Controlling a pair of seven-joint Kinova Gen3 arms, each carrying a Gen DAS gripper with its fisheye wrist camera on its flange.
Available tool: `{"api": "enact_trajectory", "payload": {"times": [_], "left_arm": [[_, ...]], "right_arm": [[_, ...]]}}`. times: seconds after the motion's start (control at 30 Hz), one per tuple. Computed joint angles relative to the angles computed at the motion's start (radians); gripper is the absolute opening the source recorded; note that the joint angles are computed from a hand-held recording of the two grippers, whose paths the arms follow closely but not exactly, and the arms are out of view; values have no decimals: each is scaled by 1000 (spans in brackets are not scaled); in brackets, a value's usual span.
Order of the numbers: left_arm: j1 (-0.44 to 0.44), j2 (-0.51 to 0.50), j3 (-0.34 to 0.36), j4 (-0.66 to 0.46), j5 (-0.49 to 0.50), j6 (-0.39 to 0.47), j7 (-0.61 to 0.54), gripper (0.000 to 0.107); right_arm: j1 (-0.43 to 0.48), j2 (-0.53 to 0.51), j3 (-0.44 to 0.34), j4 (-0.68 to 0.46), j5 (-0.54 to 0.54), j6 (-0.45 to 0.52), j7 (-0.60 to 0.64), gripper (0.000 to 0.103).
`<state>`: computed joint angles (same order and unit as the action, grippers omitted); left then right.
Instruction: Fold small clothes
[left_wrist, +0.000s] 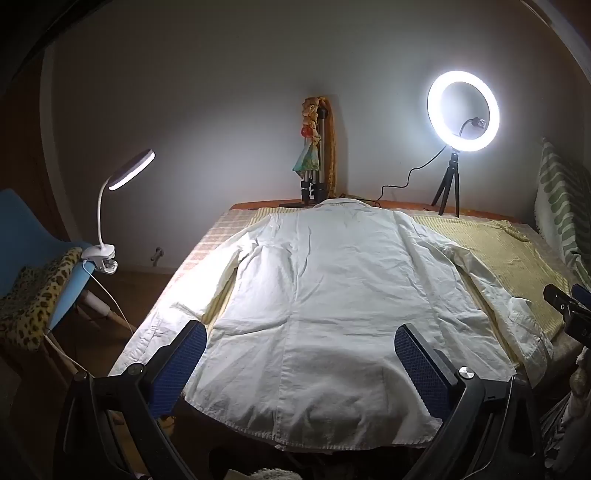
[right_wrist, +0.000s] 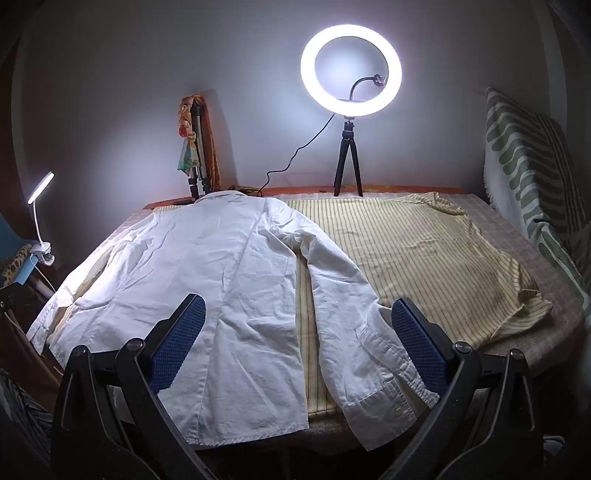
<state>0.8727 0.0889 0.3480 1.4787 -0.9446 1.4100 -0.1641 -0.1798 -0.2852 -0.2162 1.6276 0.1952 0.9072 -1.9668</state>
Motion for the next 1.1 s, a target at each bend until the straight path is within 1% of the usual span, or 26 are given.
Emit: {"api": "enact_trajectory", "payload": {"times": [0.07,0.1,0.13,0.27,0.3,0.33,0.43,0.57,0.77,0.83,1.1], "left_arm": [[-6,-2,2,2,0,-9,0,103],[10,2,-2,6,-21,7,9,103],[8,4,4,7,-25,8,15,103],[9,2,1,6,-21,4,19,103],[11,-8,2,7,-23,18,9,103],[11,-9,5,7,-23,21,9,103],[9,-13,11,3,-25,29,6,103],[13,-4,13,-11,-28,41,8,103],[15,-6,11,-8,-30,42,11,103],[13,-7,11,-8,-29,41,11,103],[10,-8,12,-10,-28,41,9,103]], "right_arm": [[1,-3,-3,2,1,-1,-3,102],[1,0,-5,-4,1,9,-2,102],[1,0,-7,-4,3,9,-4,102],[2,-1,-15,-6,9,13,-15,102],[1,3,-12,-9,10,11,-14,102],[-2,-5,-5,5,6,2,-7,102],[0,-5,-11,0,8,6,-11,102],[0,-7,-10,-2,6,6,-11,102],[2,-6,-30,-10,21,16,-33,102],[-2,-5,-17,-16,14,19,-22,102],[0,-4,-13,-24,11,28,-20,102]]}}
